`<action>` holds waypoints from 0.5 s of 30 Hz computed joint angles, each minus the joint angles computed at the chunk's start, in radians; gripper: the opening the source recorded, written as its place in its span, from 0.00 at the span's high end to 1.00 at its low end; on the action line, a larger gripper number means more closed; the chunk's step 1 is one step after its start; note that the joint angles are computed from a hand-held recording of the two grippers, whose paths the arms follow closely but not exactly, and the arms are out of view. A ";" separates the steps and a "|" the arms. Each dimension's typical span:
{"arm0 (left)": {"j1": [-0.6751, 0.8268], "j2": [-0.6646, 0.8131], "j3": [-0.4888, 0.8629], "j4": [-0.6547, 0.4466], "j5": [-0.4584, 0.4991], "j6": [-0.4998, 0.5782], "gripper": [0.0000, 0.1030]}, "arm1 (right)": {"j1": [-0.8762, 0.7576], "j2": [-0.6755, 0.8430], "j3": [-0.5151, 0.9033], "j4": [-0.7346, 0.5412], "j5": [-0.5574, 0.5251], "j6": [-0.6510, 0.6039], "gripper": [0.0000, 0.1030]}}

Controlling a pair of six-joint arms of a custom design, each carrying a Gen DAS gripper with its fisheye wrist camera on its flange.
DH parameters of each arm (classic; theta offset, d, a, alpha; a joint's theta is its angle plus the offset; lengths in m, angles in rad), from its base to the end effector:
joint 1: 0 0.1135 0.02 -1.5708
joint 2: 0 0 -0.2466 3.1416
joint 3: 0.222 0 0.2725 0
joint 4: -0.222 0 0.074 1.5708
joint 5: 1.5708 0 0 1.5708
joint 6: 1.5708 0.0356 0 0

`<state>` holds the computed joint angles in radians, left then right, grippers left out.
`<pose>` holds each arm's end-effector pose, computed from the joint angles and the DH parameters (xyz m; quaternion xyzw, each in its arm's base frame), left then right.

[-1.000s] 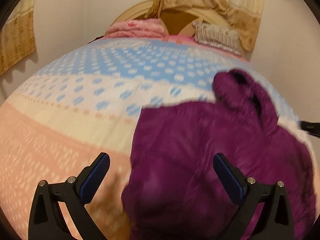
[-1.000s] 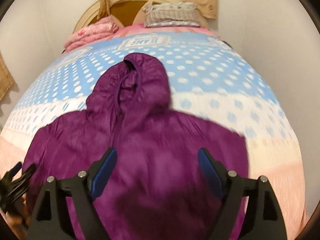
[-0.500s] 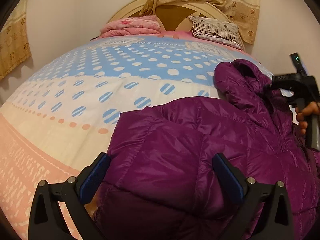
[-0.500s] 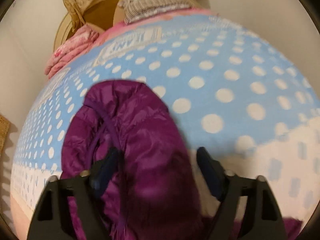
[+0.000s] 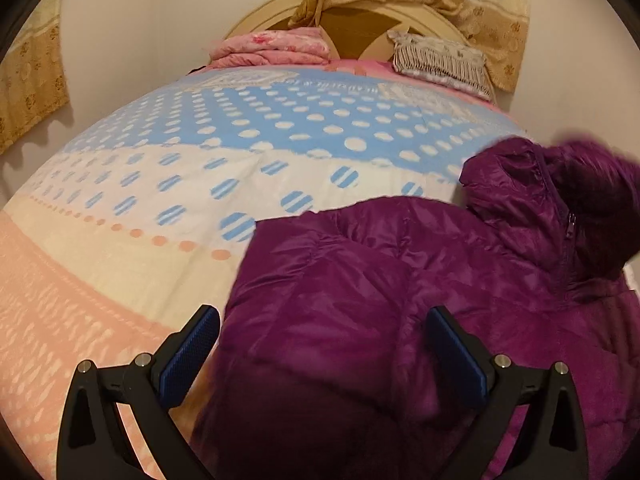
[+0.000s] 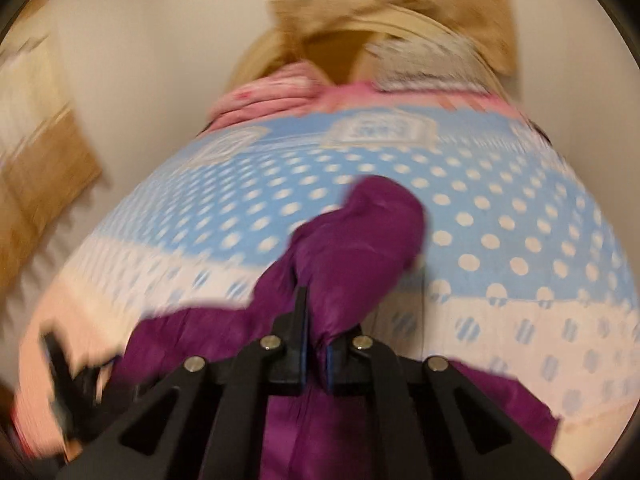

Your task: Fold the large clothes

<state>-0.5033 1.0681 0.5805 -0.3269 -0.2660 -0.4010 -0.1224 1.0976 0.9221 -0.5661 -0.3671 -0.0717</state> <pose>0.2134 -0.1068 0.1793 -0.0018 0.9224 -0.0490 0.3830 0.2585 -0.0189 0.2732 -0.0507 0.9015 0.1279 0.4104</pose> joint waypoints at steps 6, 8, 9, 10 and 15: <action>-0.104 -0.251 -0.052 -0.156 -0.013 -0.055 0.01 | 0.019 -0.390 -0.275 -0.235 -0.014 -0.143 0.82; -0.141 -0.250 -0.052 -0.169 -0.022 -0.067 0.01 | -0.056 -0.374 -0.323 -0.282 -0.086 -0.118 0.48; -0.157 -0.244 -0.053 -0.167 -0.029 -0.073 0.01 | -0.097 -0.351 -0.339 -0.304 -0.116 -0.098 0.21; -0.172 -0.235 -0.062 -0.158 -0.033 -0.073 0.01 | -0.134 -0.332 -0.344 -0.314 -0.145 -0.093 0.12; -0.160 -0.142 -0.096 -0.060 0.010 -0.076 0.01 | -0.355 -0.283 -0.247 -0.388 -0.324 -0.169 0.12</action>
